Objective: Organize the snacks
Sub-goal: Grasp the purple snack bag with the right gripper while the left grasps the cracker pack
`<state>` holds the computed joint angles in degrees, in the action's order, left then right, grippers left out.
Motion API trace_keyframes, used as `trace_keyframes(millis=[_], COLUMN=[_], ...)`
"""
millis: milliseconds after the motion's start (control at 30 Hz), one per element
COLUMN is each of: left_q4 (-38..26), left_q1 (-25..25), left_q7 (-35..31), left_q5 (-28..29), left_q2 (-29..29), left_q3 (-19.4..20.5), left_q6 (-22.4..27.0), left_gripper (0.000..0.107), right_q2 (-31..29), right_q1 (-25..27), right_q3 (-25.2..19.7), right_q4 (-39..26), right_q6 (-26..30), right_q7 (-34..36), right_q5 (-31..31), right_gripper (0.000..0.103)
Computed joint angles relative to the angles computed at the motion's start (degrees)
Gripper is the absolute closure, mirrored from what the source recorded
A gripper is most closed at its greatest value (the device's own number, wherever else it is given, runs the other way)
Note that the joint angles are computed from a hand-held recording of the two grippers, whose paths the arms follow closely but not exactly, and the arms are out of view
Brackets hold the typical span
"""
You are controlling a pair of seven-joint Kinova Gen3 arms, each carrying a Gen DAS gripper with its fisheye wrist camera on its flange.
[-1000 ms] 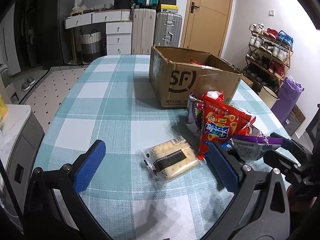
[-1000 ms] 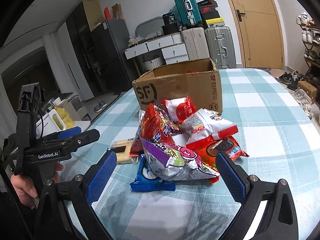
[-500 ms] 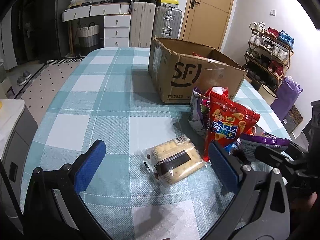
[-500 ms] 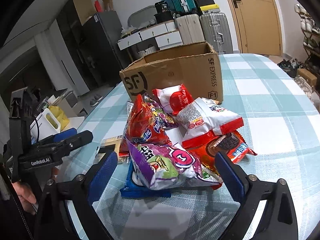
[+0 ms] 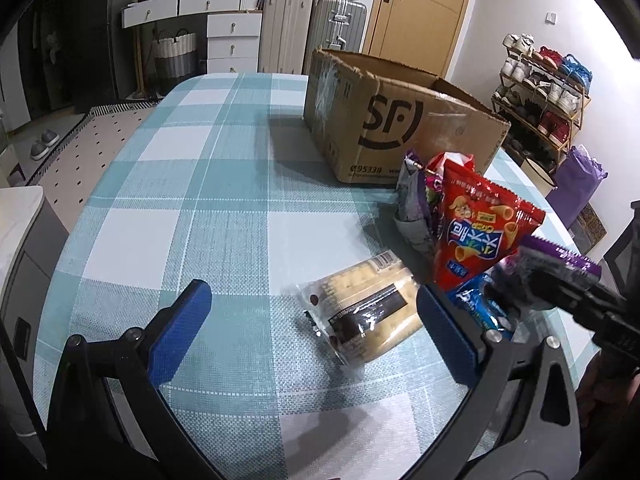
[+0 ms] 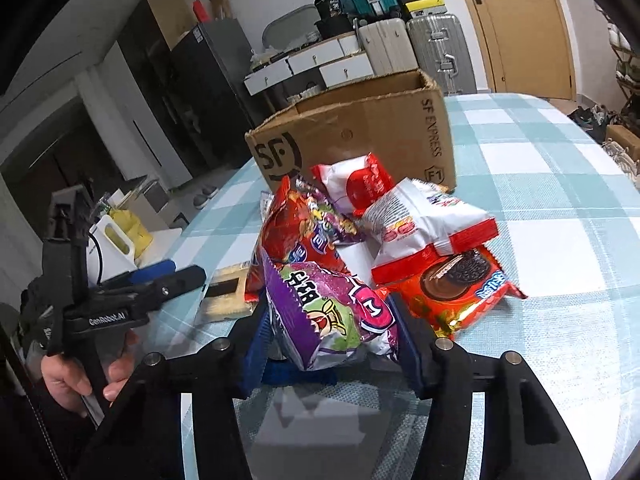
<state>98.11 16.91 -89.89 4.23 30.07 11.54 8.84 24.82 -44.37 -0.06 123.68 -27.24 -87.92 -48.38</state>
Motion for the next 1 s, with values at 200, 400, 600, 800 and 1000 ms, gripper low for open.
trace_keyframes(millis=[200, 400, 600, 800, 1000], left_q4=[-1.3, -3.9, -7.4, -11.7, -18.0], left_q1=[0.8, 0.1, 1.0, 0.6, 3.7], left_q7=[-0.2, -1.8, -4.1, -9.4, -13.3], left_q5=[-0.4, -0.2, -0.6, -0.4, -1.8], left_q2=[1.0, 2.6, 4.5, 6.5, 9.2], left_q3=[-0.1, 1.2, 0.7, 2.1, -0.3], left_q6=[1.5, 5.6, 9.7, 14.2, 20.8], left_gripper=[0.005, 0.005, 0.005, 0.005, 0.005], right_q2=[-0.2, -0.8, -1.3, -1.7, -2.0], right_q1=[0.2, 0.3, 0.7, 1.1, 1.8], right_q3=[-0.9, -1.7, -2.7, -3.6, -4.3], right_q4=[1.0, 2.2, 3.7, 5.1, 6.2], right_q6=[-1.9, -3.5, -5.5, -7.0, -8.1], right_q7=[-1.2, -2.0, -3.4, -4.6, -6.5], right_q5=[0.3, 1.0, 1.6, 2.4, 3.8], right_gripper=[0.048, 0.048, 0.048, 0.048, 0.048])
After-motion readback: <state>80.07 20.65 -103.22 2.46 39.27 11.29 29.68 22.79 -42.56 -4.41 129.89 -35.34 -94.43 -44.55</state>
